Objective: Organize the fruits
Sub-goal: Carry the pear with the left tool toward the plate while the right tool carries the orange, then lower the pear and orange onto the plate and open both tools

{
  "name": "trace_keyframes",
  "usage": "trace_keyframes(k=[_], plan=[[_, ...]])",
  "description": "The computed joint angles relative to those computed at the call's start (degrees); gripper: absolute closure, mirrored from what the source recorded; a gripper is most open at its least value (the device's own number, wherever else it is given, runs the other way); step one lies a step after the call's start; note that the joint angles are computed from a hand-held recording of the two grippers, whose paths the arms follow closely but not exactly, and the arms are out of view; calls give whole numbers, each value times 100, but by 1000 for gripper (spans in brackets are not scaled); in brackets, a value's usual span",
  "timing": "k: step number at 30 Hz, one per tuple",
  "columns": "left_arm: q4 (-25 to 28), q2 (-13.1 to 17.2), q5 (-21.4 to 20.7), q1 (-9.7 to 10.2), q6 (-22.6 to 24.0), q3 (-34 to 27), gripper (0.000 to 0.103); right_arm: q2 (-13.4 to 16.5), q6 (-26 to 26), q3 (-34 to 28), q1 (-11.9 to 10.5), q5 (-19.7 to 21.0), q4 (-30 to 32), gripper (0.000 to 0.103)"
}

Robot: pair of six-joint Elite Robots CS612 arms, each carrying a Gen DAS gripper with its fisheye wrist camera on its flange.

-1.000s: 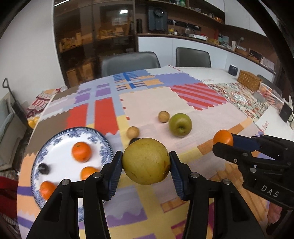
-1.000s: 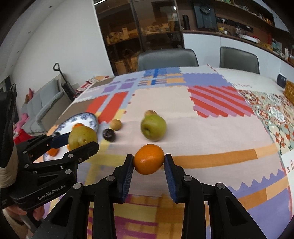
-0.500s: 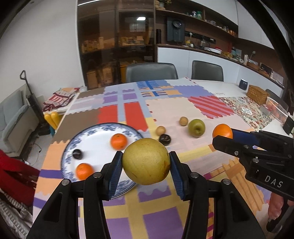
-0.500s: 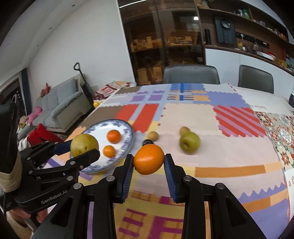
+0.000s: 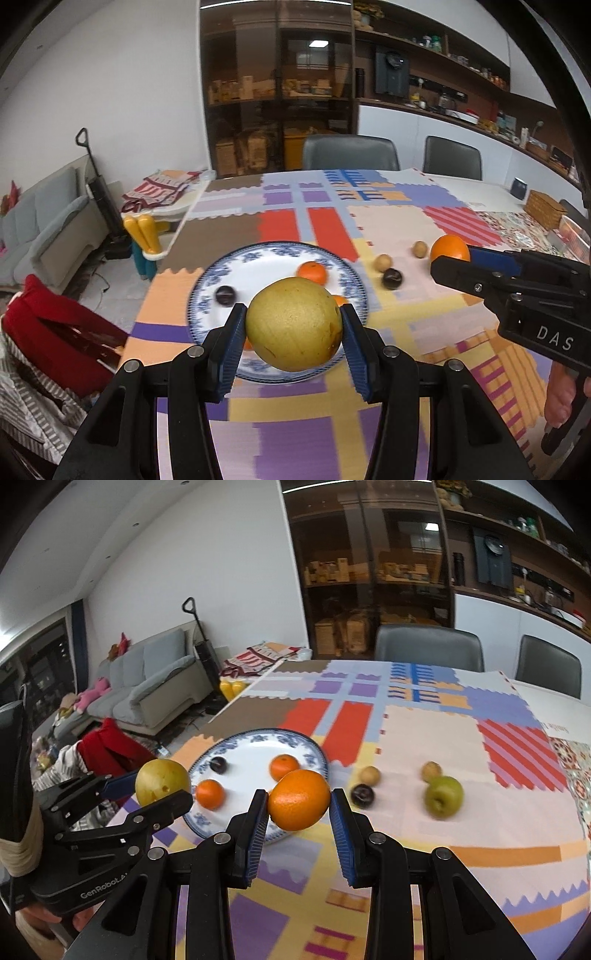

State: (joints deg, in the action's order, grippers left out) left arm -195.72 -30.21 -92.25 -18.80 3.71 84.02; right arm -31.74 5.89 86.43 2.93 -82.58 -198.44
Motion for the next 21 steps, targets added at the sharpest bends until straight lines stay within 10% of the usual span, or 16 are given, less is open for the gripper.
trace_keyframes(k=[21], plan=[[723,539,-67,284,555,-1040,54,598,-260,-1245,190,256,1162,68]])
